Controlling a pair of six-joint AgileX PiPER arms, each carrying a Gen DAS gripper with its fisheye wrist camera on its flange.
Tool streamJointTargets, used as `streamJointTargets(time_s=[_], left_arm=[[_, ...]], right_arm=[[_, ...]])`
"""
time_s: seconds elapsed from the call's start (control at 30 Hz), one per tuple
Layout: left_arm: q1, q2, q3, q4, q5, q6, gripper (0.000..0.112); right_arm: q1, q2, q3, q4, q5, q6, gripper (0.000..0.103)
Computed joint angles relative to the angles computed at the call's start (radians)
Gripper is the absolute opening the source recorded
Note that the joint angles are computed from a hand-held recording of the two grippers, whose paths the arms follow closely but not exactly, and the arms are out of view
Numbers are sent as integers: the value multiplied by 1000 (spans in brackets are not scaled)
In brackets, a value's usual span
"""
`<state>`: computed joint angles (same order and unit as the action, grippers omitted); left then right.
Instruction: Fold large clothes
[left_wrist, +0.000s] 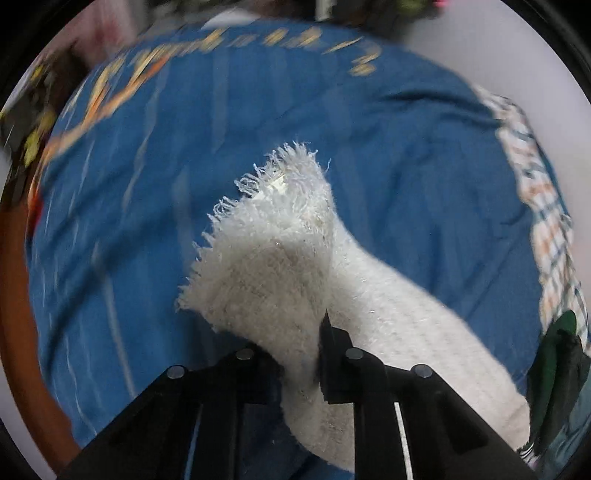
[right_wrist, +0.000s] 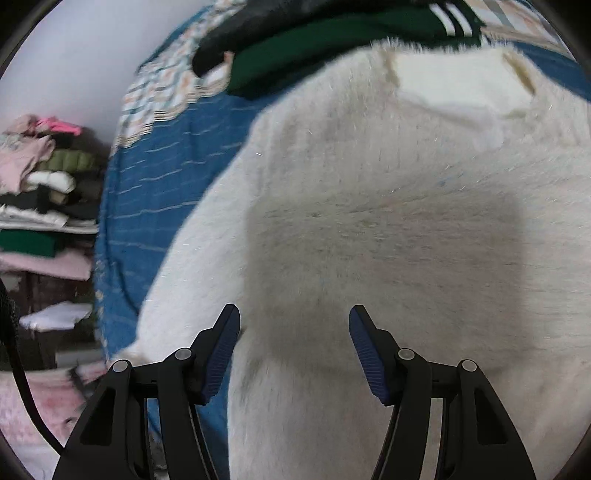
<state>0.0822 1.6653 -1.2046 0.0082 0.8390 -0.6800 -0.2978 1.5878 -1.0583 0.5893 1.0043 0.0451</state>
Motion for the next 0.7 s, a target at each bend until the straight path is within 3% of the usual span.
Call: streamJointTargets(time_s=[0.07, 0.17, 0.23, 0.27, 0.3, 0.37, 0.47, 0.53, 0.7], left_arm=[[-32, 15, -71, 43, 9, 27, 12], [-107, 12, -171, 152, 23, 97, 11], [-194, 10, -237, 240, 61, 77, 11], [-228, -1, -254, 281, 63, 96, 11], [-275, -33, -231, 326, 57, 78, 10], [-370, -47, -248, 424, 89, 35, 10], [-497, -64, -291, 504, 149, 25, 10], [-595, -62, -326, 546, 190, 19, 10], [-878, 4, -446, 599, 319, -41, 10]], right_arm=[[32, 110, 8, 106, -27, -40, 36], [108, 193, -35, 50, -66, 35, 36], [131, 181, -93, -39, -15, 95, 37], [145, 151, -119, -123, 15, 138, 41], [156, 123, -131, -189, 34, 175, 60], [180, 37, -132, -382, 68, 263, 83], [213, -49, -109, -659, 124, 357, 83], [180, -99, -80, -734, 133, 356, 83], [-52, -177, 3, -677, 109, 171, 83]])
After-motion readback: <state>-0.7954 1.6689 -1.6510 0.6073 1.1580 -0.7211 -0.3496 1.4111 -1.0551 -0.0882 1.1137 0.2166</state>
